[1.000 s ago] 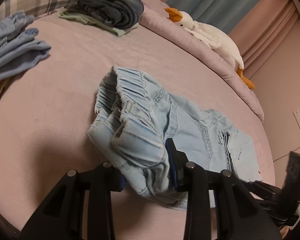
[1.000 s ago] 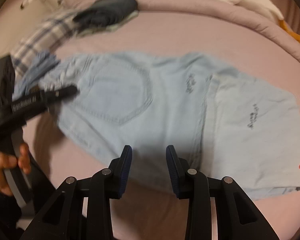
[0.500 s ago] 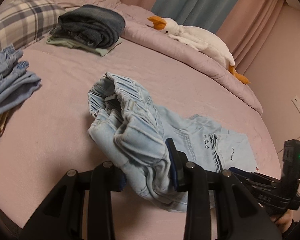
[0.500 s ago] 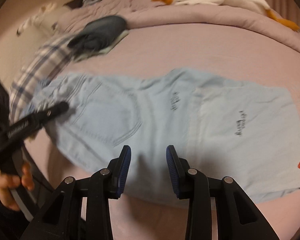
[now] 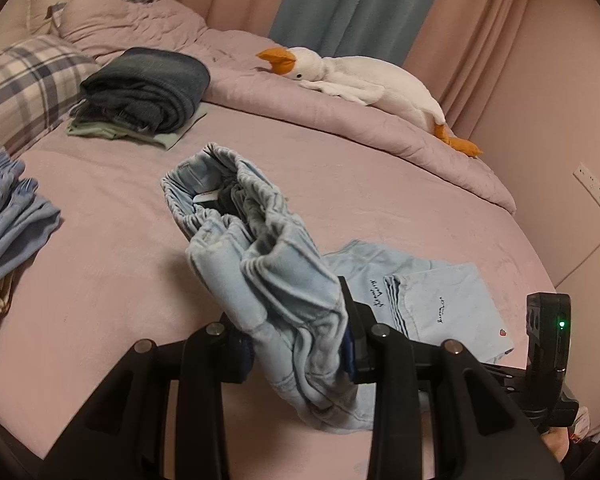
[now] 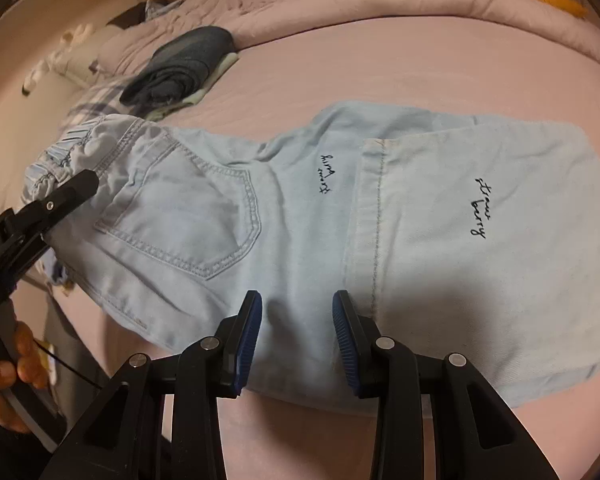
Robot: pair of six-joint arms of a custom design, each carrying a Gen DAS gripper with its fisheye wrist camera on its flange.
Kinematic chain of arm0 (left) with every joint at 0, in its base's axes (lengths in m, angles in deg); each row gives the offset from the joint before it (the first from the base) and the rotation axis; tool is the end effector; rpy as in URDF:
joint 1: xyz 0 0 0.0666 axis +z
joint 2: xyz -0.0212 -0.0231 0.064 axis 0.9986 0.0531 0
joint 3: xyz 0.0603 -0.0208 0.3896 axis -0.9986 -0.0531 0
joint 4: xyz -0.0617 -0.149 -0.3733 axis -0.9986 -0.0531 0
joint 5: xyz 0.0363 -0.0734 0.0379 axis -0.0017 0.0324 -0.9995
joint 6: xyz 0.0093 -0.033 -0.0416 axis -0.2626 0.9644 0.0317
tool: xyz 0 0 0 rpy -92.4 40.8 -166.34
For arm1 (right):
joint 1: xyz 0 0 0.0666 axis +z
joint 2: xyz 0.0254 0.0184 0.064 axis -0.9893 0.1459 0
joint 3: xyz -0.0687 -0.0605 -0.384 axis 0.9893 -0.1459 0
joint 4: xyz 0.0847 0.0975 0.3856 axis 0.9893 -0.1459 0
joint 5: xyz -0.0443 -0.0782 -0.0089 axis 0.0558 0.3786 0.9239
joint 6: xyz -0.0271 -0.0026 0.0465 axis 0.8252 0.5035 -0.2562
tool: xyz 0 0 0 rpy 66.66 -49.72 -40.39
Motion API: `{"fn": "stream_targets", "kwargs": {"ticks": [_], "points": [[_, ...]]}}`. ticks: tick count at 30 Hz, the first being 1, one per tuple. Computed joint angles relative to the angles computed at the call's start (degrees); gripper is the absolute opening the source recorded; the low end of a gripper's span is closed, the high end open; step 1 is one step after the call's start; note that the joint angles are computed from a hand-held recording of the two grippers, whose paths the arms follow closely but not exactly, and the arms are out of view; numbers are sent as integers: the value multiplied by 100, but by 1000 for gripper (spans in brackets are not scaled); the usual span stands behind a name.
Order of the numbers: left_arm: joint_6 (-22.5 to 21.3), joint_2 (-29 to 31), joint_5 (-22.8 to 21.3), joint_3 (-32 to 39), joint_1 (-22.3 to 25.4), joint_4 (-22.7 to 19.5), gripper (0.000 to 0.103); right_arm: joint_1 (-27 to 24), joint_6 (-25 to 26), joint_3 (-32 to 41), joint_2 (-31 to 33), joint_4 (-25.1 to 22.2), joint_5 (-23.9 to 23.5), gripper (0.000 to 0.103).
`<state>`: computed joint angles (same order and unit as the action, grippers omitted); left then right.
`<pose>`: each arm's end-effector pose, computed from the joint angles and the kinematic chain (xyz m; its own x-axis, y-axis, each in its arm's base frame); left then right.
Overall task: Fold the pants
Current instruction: 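Raise the waistband higher with the left tool, folding the jeans over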
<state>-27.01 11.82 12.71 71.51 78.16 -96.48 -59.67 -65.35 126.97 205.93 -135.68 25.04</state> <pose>0.5991 -0.0935 0.3757 -0.6314 -0.2905 -0.7190 -0.0890 0.9482 -0.3049 0.6534 0.2776 0.3226 -0.8636 -0.1693 -0.4749 -0.3913 0.8190 0.4196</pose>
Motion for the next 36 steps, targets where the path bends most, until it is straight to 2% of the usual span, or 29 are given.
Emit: {"fn": "stream_targets", "kwargs": {"ticks": [9,13,18,29,31,33,36], "points": [[-219,118,-66,254,-178,-64,33,-122,-366,-405,-236,387,-313,37],[-329,190,-80,367,-252,-93,33,-246,-644,-640,-362,647,-491,42],[-420,244,-64,426,-313,-95,33,-248,-814,-580,-301,686,-485,42],[-650,453,-47,712,-487,-260,33,-369,-1257,-674,-278,979,-854,43],[-698,489,-47,752,-515,-290,33,-421,-1525,-783,-300,1205,-1071,45],[-768,535,-45,812,-544,-337,33,-460,-1754,-881,-325,1432,-1239,54],[-845,604,-32,893,-592,-407,33,-533,-2130,-1023,-340,1826,-1570,55]]}}
